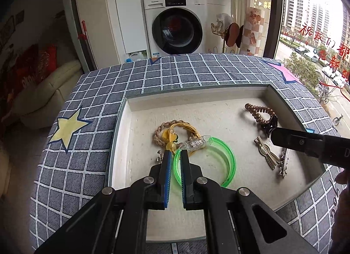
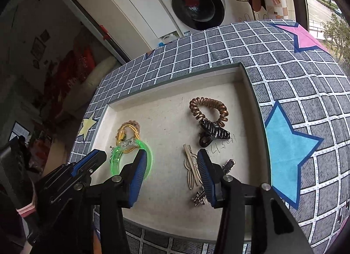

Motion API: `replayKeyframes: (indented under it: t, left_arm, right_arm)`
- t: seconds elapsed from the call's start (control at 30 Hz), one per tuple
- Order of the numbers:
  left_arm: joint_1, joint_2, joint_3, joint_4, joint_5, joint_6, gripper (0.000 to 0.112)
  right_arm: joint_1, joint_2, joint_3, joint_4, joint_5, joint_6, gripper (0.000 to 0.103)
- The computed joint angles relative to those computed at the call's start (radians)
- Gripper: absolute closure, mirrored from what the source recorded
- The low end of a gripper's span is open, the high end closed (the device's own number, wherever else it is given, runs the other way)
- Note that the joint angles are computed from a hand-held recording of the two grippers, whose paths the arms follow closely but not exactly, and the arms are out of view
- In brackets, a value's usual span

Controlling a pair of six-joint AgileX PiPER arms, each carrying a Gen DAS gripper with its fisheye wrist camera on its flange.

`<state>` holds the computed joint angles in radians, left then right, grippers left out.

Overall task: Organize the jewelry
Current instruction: 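Open both tools to release the bangle and tan clip in the tray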

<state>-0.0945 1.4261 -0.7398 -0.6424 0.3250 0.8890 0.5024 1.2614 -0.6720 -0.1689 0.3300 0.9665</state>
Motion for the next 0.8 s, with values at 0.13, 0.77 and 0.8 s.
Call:
replayKeyframes:
  t: [0.13,0.77,0.8]
  left_arm:
    - [0.018,-0.035,0.018,-0.007,0.018,-0.001,0.092]
    - [0.047,-0.123,0.056,0.048,0.068,-0.069,0.092]
    - [0.049,-0.125,0.057,0.050,0.070,-0.071,0.092]
  right_arm:
    - [0.042,-0.038,-0.005,-0.098,0.055,0.108,0.050]
    - [0.275,-0.123,-0.035,-0.341,0.326,0.410,0.038]
    - [0.276,-0.123,-0.037,-0.336,0.332,0.407,0.038]
